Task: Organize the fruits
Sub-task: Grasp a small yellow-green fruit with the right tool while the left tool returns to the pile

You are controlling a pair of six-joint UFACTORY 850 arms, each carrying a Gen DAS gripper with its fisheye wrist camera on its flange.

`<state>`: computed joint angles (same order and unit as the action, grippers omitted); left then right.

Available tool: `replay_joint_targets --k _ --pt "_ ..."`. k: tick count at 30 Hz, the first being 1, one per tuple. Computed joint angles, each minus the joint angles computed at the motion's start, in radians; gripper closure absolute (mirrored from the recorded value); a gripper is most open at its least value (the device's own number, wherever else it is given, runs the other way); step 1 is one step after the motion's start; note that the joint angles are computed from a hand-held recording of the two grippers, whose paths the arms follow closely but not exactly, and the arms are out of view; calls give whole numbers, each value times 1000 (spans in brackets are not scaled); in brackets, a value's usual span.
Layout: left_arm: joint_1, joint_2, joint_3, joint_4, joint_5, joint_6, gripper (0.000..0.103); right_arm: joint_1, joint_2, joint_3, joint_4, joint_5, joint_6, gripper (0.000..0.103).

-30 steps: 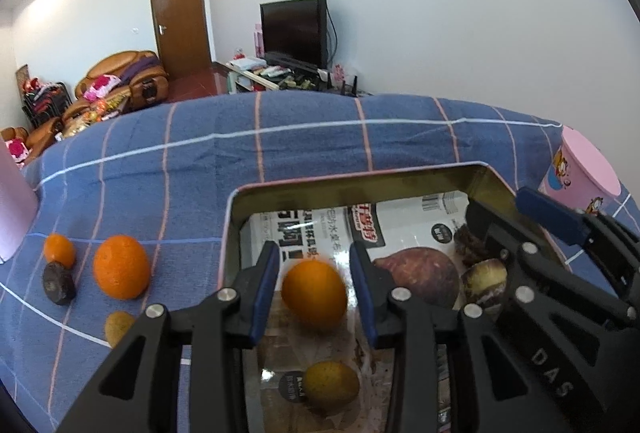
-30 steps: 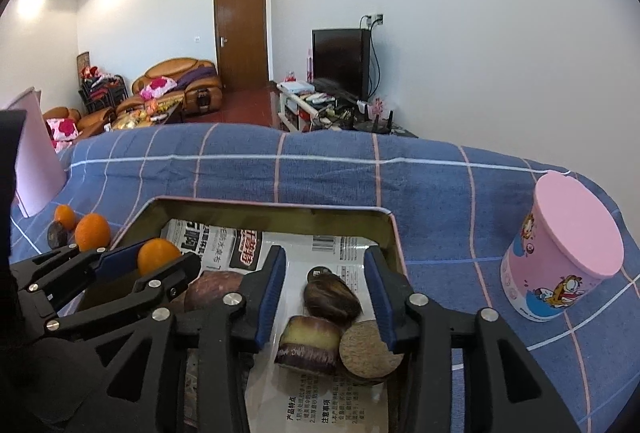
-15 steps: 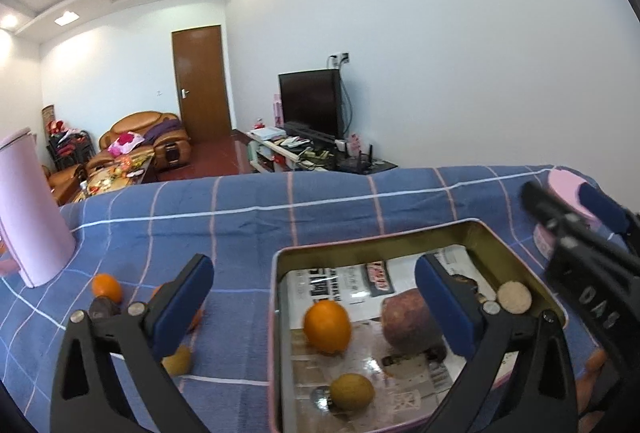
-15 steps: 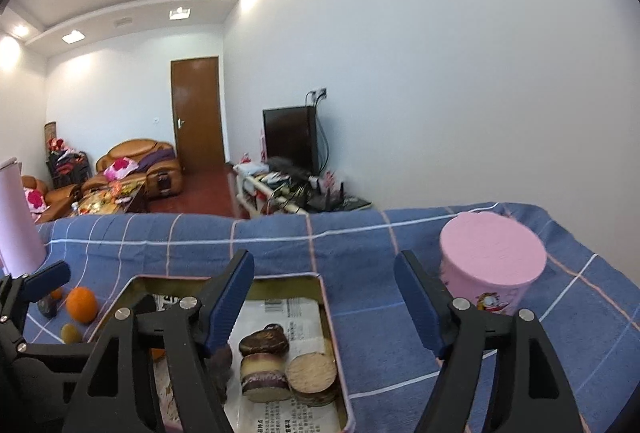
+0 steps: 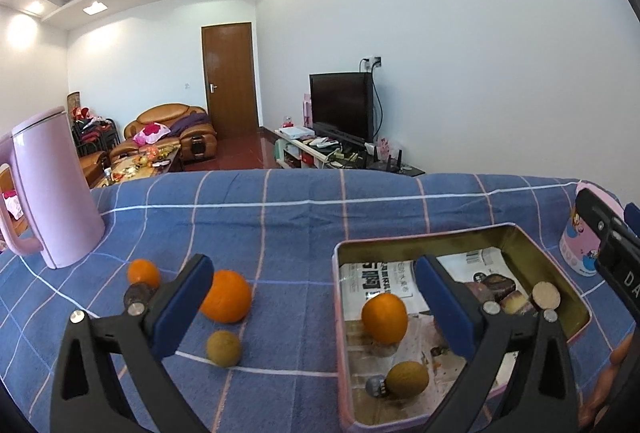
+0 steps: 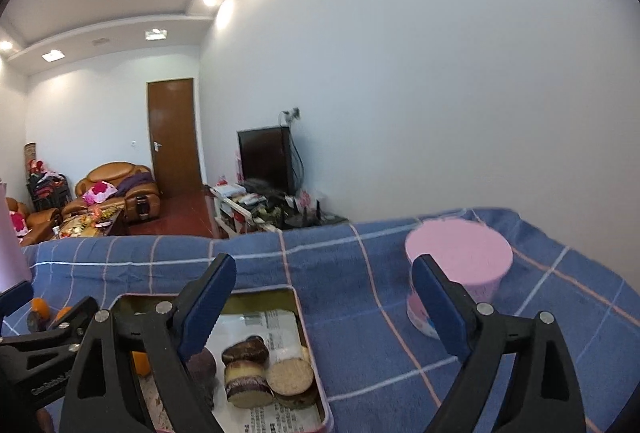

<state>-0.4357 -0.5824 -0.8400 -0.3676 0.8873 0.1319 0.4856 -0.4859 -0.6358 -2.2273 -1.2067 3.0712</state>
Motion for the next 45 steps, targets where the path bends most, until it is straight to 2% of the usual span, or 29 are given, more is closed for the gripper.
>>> replay_joint_targets --k 15,24,41,45 --pt "30 39 76 68 30 -29 0 97 5 2 117 0 -58 12" --pt "70 57 106 96 31 -49 0 147 -4 -22 181 7 -80 12" --pt "185 59 109 145 -2 -41 0 229 -72 -150 191 64 -115 12" --pt "218 51 95 103 -8 8 0 245 -97 -194 188 80 -145 12"
